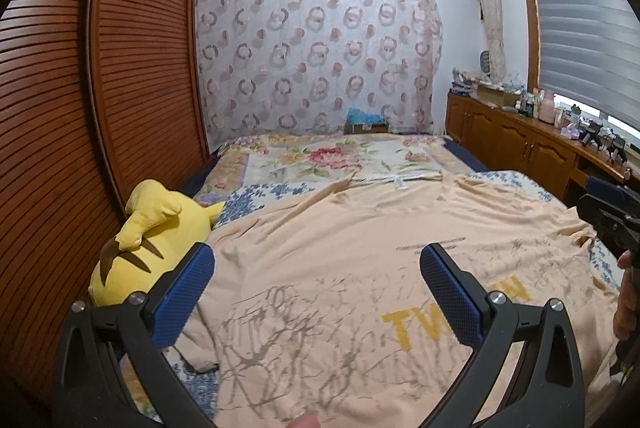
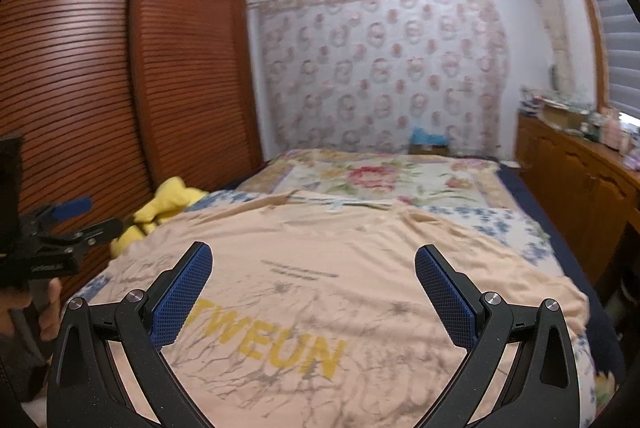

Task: Fold small clothes
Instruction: 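Move the left gripper to the peach T-shirt's side edge and grasp it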

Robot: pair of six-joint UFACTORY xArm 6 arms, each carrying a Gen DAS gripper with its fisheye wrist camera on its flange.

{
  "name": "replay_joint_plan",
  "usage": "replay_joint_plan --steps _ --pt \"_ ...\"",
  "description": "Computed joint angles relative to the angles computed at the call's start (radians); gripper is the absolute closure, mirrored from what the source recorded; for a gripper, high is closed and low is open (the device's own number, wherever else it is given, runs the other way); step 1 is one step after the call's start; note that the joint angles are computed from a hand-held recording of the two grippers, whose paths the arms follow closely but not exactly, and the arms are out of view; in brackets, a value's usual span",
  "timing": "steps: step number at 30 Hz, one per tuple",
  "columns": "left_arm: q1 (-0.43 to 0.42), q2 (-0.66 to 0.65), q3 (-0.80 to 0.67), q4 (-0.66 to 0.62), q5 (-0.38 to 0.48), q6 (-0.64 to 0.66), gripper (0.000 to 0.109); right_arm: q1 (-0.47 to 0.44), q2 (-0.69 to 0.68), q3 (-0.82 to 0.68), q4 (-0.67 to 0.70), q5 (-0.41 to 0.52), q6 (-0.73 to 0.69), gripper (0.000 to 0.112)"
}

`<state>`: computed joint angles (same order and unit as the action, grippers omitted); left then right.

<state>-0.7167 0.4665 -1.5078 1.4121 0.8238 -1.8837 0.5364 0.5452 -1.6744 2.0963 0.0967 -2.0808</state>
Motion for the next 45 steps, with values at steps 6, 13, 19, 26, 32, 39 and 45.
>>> replay_joint_plan --steps 6,13,19,26,32,39,45 --pt "0.043 -0.034 0.070 0.000 -0.059 -0.013 0.006 0.023 0.088 -0.072 -0.266 0.001 0.254 0.009" --pt "0.076 -0.063 0.138 -0.018 -0.062 0.005 0.006 0.038 0.152 -0.111 -0.478 0.016 0.450 0.009" --pt "0.138 -0.105 0.235 -0.006 -0.143 0.002 0.006 0.055 0.206 -0.142 -0.681 0.027 0.622 0.009" --pt "0.240 -0.140 0.325 -0.003 -0.305 -0.037 0.008 0.061 0.276 -0.182 -0.987 0.087 0.888 0.009" --pt "0.328 -0.105 0.318 -0.090 -0.444 0.050 0.034 0.064 0.309 -0.212 -1.113 0.128 0.992 0.009" --pt "0.384 -0.053 0.318 -0.258 -0.561 0.200 0.049 0.057 0.352 -0.278 -1.225 0.210 1.085 0.009" --pt "0.408 -0.060 0.340 -0.163 -0.652 0.100 0.078 0.060 0.369 -0.305 -1.251 0.241 1.108 0.009"
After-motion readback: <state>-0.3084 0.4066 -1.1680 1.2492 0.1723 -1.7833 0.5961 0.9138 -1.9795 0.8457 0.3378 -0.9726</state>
